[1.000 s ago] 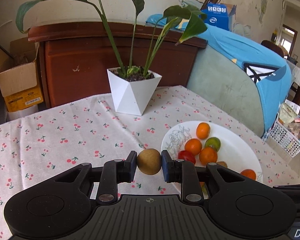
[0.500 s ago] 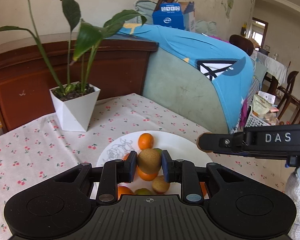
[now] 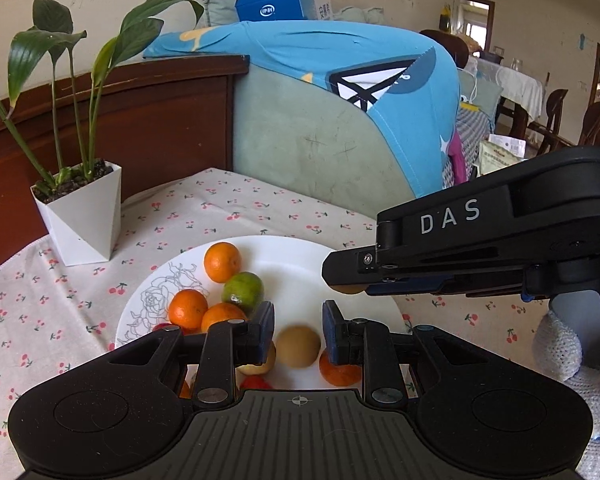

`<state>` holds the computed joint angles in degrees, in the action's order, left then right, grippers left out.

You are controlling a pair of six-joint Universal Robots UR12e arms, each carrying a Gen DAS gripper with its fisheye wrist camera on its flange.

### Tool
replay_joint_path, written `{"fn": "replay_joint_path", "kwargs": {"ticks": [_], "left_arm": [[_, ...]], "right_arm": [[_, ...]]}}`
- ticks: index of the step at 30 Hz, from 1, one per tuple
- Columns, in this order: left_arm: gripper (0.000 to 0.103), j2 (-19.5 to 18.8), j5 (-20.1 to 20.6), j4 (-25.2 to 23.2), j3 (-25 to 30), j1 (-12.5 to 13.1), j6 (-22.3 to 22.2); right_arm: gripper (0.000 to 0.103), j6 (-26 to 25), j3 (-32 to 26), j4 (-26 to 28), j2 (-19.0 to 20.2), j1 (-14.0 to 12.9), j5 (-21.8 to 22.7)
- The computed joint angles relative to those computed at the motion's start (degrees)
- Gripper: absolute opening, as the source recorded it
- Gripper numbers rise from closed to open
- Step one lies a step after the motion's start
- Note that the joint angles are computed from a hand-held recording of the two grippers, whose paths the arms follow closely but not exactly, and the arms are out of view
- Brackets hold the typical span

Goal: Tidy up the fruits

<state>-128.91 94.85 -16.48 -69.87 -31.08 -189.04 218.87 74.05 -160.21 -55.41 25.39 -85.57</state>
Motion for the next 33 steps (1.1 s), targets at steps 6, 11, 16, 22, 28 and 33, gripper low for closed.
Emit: {"fn": "replay_joint_path", "kwargs": {"ticks": [6, 11, 16, 22, 28, 33], "left_arm": [[0.029, 0.07, 0.74, -0.56, 0.0, 0.0, -1.0], [0.041, 0.41, 1.6, -0.49, -0.24, -0.08, -1.62], [0.059, 1.04, 2.32, -1.64, -0.31, -0.16, -2.79], [0.066, 2.37, 3.72, -5.43, -0.44, -0.27, -5.2], [0.079, 4.1, 5.12, -7.38, -1.59, -0.61, -7.31], [0.081, 5.19, 6.55, -10.49, -2.33, -0.86, -9.42]], "right_arm": [[0.03, 0.43, 0.01, -0.21, 0.08, -0.04, 0.02], [0.031, 0.57, 0.02, -0.71, 0.04, -0.05, -0.14], [0.032, 0.49, -0.14, -0.57, -0.01, 0.01, -0.08], [0.038, -1.36, -0.57, 0.02, -0.15, 0.42, -1.26], [0.043, -3.11, -0.79, 2.27, -0.81, 1.02, -3.34], [0.048, -4.93, -0.56, 4.55, -1.86, 1.7, -5.84]]}}
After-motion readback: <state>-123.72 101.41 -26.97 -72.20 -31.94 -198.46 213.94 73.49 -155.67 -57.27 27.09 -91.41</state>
